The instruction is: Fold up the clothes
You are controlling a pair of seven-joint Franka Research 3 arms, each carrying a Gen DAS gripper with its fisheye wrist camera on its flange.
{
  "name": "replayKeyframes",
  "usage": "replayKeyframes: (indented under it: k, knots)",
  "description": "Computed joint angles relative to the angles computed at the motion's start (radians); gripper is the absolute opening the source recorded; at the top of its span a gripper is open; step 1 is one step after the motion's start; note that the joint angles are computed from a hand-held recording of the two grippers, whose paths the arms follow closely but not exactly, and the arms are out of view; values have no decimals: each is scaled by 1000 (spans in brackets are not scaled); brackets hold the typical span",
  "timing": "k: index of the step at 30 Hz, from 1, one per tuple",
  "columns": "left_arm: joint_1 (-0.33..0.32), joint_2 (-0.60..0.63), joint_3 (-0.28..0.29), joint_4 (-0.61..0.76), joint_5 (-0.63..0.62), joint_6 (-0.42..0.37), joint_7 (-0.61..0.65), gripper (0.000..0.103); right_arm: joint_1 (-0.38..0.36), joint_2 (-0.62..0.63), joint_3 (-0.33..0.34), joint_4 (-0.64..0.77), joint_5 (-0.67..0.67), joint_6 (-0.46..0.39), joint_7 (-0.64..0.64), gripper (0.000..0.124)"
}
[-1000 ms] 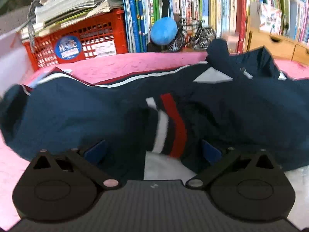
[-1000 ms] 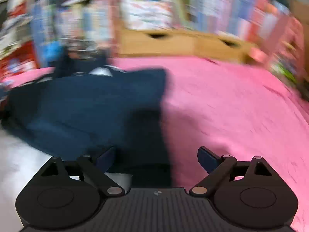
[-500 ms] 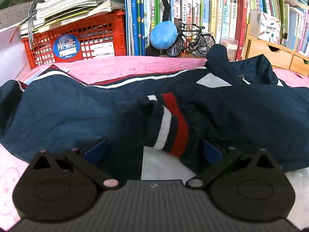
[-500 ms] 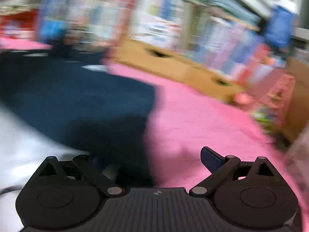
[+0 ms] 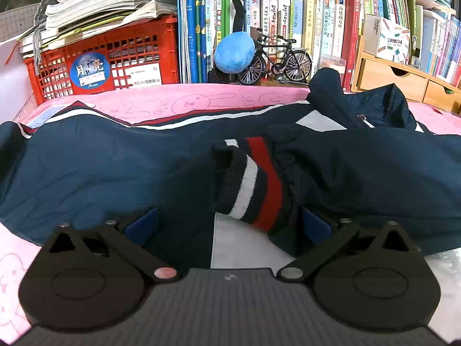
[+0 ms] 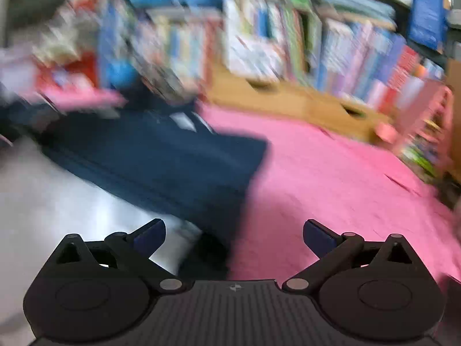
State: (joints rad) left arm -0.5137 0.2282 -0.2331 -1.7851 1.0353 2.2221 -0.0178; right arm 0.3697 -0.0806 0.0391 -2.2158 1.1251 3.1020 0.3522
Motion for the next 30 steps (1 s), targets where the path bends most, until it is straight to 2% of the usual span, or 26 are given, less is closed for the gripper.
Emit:
replayKeyframes:
  k: [1, 2, 3, 4, 6, 7, 9, 11, 13, 14, 17, 19, 20, 21, 22, 23, 24, 27, 30]
  knots:
    - [0, 0, 0, -1, 0, 1, 0, 103, 21, 2, -23, 32, 109, -23, -76, 103]
    - [1, -1, 0, -1, -1, 2, 0, 103, 13, 29, -21, 73, 162, -27, -81, 103]
    - [1, -1, 0, -1, -1, 3, 0, 103, -4, 73, -13, 119, 155, -16, -16, 103]
    - [1, -1, 0, -1, -1, 3, 0, 103, -25, 127, -13, 169, 88, -33, 119, 103]
    - [1, 0, 0, -1, -1, 3, -1, 103, -52, 254, -45, 297, -91, -121, 455, 102]
    - [1, -1, 1, -2, -1, 4, -1, 103, -64, 315, -59, 367, -133, -170, 565, 100]
    - [1, 0, 1, -1, -1, 4, -2, 103, -93, 416, -59, 486, -170, -245, 687, 97]
    - [0, 0, 1, -1, -1, 4, -2, 103, -122, 476, -27, 558, -168, -268, 710, 94]
    - [0, 0, 1, -1, -1, 4, -3, 103, -149, 537, 4, 633, -174, -292, 739, 52]
    - [0, 1, 1, -1, -1, 4, -3, 103, -156, 557, 8, 661, -202, -329, 769, 19]
    - [-1, 4, 1, 3, -1, 0, -6, 103, -207, 567, 78, 670, -200, -352, 707, 20]
    - [-2, 5, 1, 5, -1, -2, -7, 103, -284, 584, 160, 691, -122, -393, 607, 35]
    - [-3, 5, 2, 5, -1, -3, -8, 103, -322, 594, 196, 706, -69, -427, 554, 56]
    - [-3, 6, 2, 6, -1, -4, -9, 103, -351, 606, 221, 723, -8, -469, 504, 69]
    - [-4, 7, 2, 7, -1, -7, -11, 103, -346, 611, 213, 734, -1, -482, 505, 66]
    - [-5, 8, 2, 8, -1, -9, -12, 103, -305, 613, 181, 742, -64, -446, 556, 31]
    - [-6, 9, 2, 10, -1, -13, -16, 103, -258, 612, 140, 744, -143, -409, 631, 8]
    - [-9, 29, 6, 39, -2, -32, -18, 103, -171, 606, 61, 738, -333, -340, 826, 7]
    - [-14, 70, 17, 95, 0, -54, 3, 103, -141, 629, 27, 785, -460, -310, 917, 7]
